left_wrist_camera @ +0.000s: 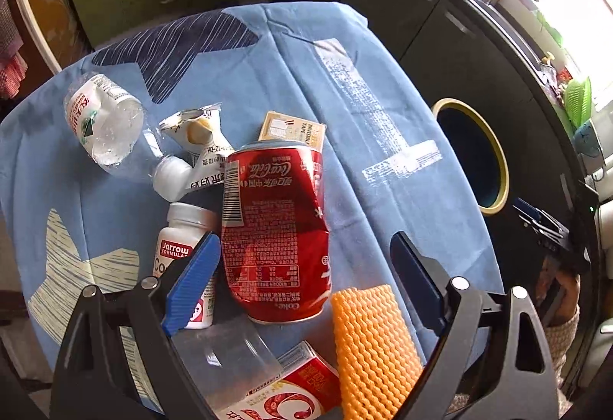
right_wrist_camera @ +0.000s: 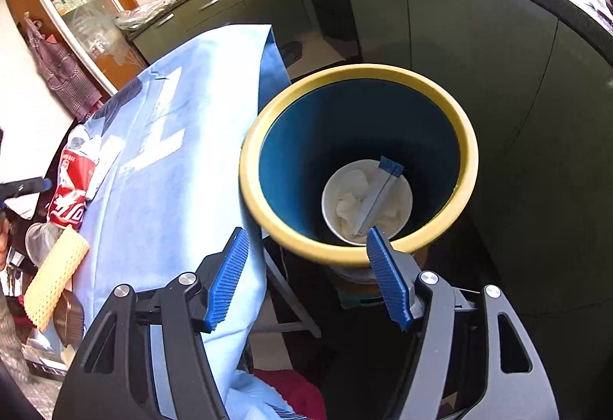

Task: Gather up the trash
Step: 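Grasp the red Coca-Cola can with the left tool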

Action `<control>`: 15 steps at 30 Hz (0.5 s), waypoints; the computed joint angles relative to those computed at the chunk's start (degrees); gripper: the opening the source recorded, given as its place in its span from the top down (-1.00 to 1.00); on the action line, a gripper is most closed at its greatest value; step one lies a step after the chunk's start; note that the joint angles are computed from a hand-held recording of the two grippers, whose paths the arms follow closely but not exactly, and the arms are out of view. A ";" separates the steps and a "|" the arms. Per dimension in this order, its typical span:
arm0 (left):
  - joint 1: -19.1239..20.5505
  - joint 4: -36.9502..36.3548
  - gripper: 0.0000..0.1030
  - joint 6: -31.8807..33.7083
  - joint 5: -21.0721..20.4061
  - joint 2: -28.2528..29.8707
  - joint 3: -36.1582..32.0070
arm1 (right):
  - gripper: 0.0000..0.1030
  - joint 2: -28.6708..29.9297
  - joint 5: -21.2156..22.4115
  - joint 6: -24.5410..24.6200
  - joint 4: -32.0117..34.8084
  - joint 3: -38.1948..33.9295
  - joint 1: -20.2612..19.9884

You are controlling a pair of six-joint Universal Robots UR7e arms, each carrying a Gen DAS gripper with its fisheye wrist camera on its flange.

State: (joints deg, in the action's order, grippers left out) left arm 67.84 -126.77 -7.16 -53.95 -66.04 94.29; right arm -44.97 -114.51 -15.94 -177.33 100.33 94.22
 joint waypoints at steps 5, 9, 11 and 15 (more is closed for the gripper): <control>0.20 1.83 -0.66 -1.70 1.36 1.47 -1.60 | -0.27 -0.39 0.72 -0.22 -0.96 1.38 0.09; 0.51 3.65 -0.66 -2.49 1.23 2.68 -3.07 | -0.27 -0.81 1.23 0.24 -1.43 2.43 -0.02; 0.80 4.31 -0.66 -3.04 1.77 3.14 -3.54 | -0.27 -0.76 1.57 0.19 -1.22 2.40 -0.20; 1.46 4.57 -0.66 -2.98 2.08 3.72 -4.09 | -0.28 -1.20 1.89 -0.01 -0.84 2.85 -0.27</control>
State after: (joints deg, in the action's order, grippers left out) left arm 69.30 -122.20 -10.14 -51.87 -62.33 90.20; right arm -46.16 -112.62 -15.95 -178.17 103.18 93.95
